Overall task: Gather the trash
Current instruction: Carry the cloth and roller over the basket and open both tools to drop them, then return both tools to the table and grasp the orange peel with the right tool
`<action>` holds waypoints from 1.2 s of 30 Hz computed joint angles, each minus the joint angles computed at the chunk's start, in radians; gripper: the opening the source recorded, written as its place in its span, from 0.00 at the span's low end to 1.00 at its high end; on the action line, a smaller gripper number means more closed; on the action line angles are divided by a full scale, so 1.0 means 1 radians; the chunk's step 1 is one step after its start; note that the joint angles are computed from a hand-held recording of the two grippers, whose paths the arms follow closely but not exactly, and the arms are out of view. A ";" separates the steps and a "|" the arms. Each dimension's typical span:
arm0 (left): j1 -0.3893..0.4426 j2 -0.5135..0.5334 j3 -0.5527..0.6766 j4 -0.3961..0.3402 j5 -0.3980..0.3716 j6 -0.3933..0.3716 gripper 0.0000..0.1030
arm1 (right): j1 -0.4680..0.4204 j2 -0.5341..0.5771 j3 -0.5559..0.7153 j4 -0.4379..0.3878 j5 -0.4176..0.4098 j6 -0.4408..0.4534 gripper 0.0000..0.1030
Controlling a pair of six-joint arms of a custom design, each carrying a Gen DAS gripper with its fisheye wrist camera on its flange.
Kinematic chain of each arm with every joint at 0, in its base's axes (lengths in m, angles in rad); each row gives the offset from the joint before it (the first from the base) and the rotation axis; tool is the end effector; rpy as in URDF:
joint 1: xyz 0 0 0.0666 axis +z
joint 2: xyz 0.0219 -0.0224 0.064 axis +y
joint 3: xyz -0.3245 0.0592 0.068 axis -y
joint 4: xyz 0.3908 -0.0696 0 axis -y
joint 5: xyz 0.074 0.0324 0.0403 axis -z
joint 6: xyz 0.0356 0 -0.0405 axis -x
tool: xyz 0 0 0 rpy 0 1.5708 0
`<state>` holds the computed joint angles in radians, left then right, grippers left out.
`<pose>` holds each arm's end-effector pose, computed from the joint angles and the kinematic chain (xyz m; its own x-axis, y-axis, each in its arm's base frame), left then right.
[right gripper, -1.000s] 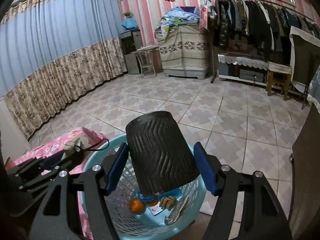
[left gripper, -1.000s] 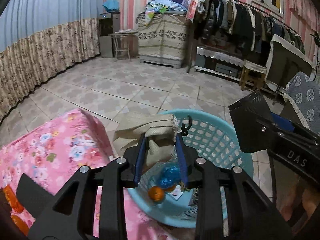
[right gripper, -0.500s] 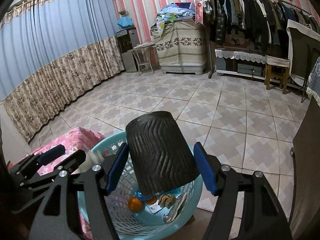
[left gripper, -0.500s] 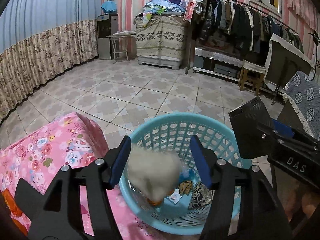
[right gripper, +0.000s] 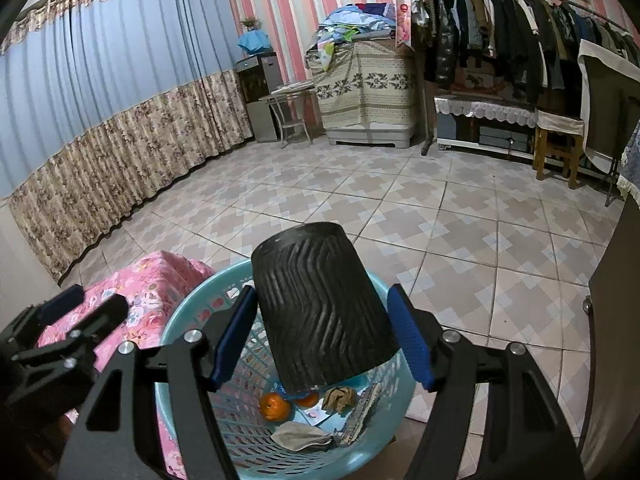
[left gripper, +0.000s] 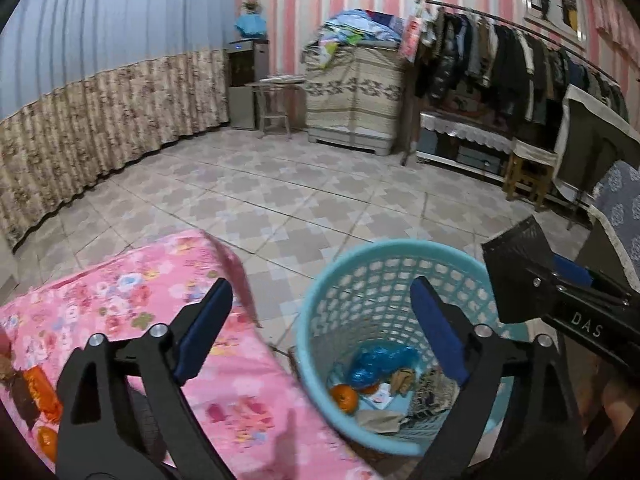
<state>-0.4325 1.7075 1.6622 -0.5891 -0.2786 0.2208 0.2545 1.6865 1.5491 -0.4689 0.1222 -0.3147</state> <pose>0.5586 -0.2475 0.3608 -0.5693 0.0309 -0.8216 0.0791 0.9967 -0.0174 0.5855 0.1474 0.3291 -0.5717 0.1687 -0.8029 0.0253 0.9818 0.1883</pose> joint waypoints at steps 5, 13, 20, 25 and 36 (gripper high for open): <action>0.035 -0.037 -0.042 -0.001 -0.031 0.033 0.94 | 0.031 0.025 0.022 0.000 0.015 0.011 0.65; 0.074 -0.095 -0.120 0.007 -0.043 0.047 0.95 | 0.079 0.023 0.015 0.041 0.072 0.025 0.84; 0.114 -0.218 -0.261 0.031 -0.068 0.036 0.95 | 0.117 0.032 0.057 -0.014 0.142 0.061 0.88; 0.161 -0.332 -0.374 0.032 -0.084 0.036 0.95 | 0.167 0.025 0.065 -0.014 0.130 0.051 0.88; 0.390 -0.627 -0.636 -0.023 -0.100 -0.050 0.95 | 0.346 0.068 0.125 -0.032 0.052 0.094 0.88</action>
